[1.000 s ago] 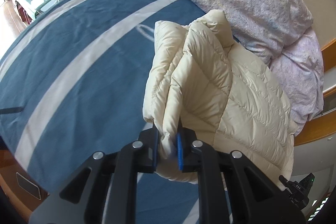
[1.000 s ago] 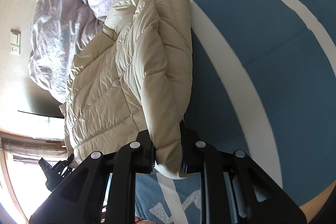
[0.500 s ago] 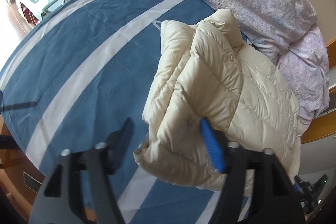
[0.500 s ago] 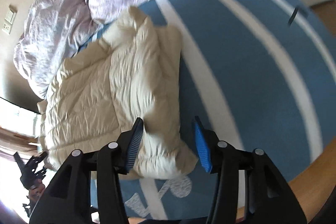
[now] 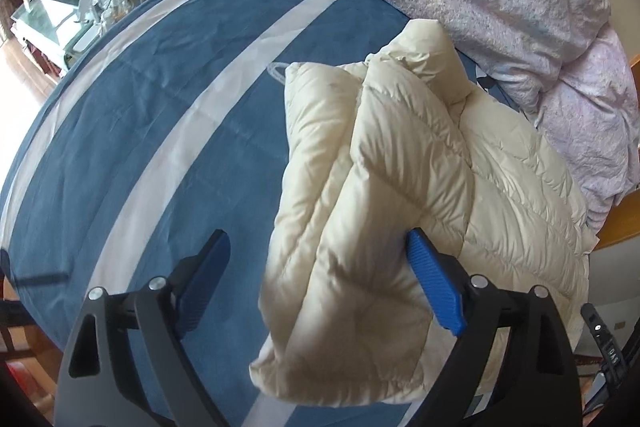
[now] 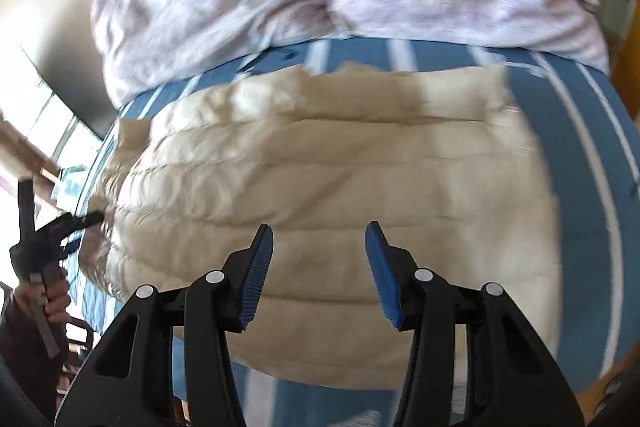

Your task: Fold large clothes

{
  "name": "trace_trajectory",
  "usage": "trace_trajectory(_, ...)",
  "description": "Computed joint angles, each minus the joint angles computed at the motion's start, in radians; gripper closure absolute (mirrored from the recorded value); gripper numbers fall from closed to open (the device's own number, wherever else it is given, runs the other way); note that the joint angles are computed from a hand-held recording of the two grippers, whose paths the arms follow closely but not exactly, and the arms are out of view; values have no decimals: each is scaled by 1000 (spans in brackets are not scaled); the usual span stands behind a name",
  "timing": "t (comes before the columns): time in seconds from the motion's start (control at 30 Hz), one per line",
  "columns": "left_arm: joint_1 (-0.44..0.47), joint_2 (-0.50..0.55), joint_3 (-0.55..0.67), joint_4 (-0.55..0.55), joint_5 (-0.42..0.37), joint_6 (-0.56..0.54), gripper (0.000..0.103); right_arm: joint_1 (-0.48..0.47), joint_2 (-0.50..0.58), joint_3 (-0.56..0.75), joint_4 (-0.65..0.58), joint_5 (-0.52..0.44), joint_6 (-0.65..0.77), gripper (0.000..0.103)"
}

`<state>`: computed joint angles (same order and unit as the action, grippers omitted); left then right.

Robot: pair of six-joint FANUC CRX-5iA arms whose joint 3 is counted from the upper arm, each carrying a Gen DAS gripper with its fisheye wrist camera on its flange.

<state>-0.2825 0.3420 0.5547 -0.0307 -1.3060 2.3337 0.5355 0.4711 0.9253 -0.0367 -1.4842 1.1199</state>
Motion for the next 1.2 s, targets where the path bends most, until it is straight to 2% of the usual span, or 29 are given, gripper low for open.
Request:
trace_trajectory(0.23, 24, 32, 31, 30, -7, -70, 13, 75, -10, -77, 67, 75, -2, 53)
trace_trajectory(0.5, 49, 58, 39, 83, 2, -148, 12, 84, 28, -63, 73, 39, -21, 52)
trace_trajectory(0.77, 68, 72, 22, 135, 25, -171, 10, 79, 61, -31, 56, 1, -35, 51)
trace_trajectory(1.07, 72, 67, -14, 172, 74, -178, 10, 76, 57, -49, 46, 7, -36, 51)
trace_trajectory(1.1, 73, 63, -20, 176, 80, -180, 11, 75, 59, -43, 45, 3, -34, 51)
trace_trajectory(1.2, 75, 47, -57, 206, 119, -190, 25, 74, 61, -39, 45, 2, -33, 51)
